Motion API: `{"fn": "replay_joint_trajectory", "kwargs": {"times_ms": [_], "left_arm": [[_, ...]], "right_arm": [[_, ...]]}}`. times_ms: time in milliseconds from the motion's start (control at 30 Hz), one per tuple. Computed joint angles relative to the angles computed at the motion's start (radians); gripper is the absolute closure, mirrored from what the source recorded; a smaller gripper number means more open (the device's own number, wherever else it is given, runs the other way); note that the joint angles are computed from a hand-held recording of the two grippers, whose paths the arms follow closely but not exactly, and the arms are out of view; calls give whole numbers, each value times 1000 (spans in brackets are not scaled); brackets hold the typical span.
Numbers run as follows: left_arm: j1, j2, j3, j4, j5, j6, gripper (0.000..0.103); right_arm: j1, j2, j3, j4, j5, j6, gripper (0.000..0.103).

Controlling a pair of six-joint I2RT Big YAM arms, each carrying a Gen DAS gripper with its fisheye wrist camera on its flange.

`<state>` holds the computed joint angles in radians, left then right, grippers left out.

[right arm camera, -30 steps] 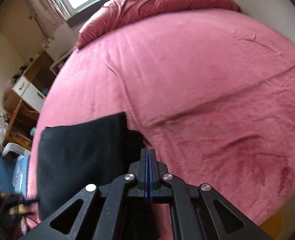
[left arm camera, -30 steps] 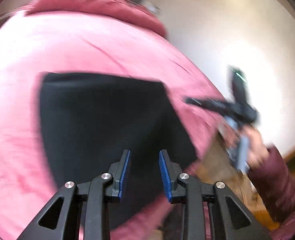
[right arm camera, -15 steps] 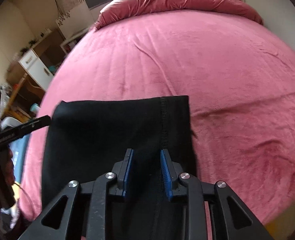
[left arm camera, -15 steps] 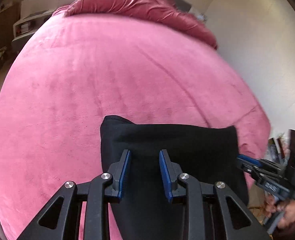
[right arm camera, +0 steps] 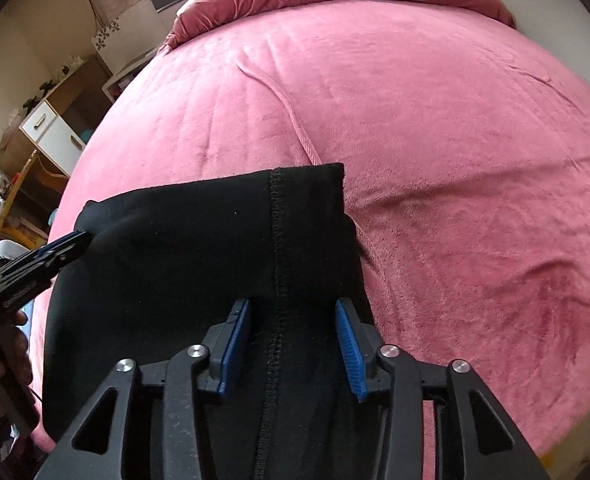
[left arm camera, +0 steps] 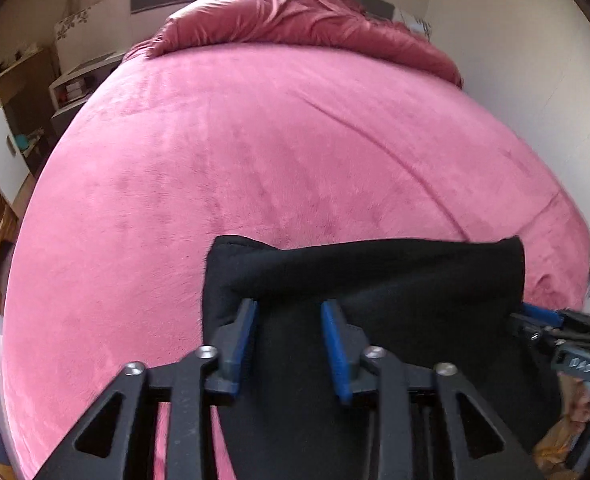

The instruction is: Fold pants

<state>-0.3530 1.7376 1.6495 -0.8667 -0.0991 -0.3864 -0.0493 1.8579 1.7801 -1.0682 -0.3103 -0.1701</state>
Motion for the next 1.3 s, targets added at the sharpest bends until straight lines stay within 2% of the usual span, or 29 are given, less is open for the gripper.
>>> {"fn": "replay_joint_trajectory", "kwargs": {"times_ms": [33, 67, 133, 300, 433, 600, 667, 700, 833, 1033, 1200, 1267, 1300], "left_arm": [[5, -18, -14, 11, 7, -8, 53], [10, -20, -13, 14, 11, -14, 51], [11, -45, -42, 29, 14, -24, 49], [18, -128, -124, 26, 1, -22, 46], [22, -165, -169, 29, 11, -40, 46], [31, -204, -227, 42, 48, -61, 45], [34, -221, -251, 53, 64, -69, 40], [35, -229, -264, 63, 77, -74, 33], [33, -248, -297, 84, 104, -84, 31], [64, -298, -380, 117, 233, -136, 31], [81, -352, -464, 146, 339, -196, 33], [84, -366, -489, 160, 372, -221, 33], [84, -374, -502, 170, 383, -236, 33]], "right_arm": [[-5, -6, -8, 8, 12, 10, 32], [-13, -10, -17, 11, 4, 21, 25], [-35, -8, -20, -1, -45, 44, 26], [-57, -29, -50, -6, -92, 60, 25], [-62, -41, -52, -27, -114, 38, 25], [-74, -50, -49, -73, -169, 4, 20], [-80, -55, -56, -98, -195, -9, 17], [-82, -50, -53, -116, -204, -23, 16], [-85, -36, -53, -145, -196, -38, 16], [-102, -38, -76, -155, -206, -35, 16], [-130, -96, -126, -128, -213, -41, 17], [-146, -129, -152, -124, -211, -66, 22], [-150, -148, -169, -121, -210, -76, 30]]}}
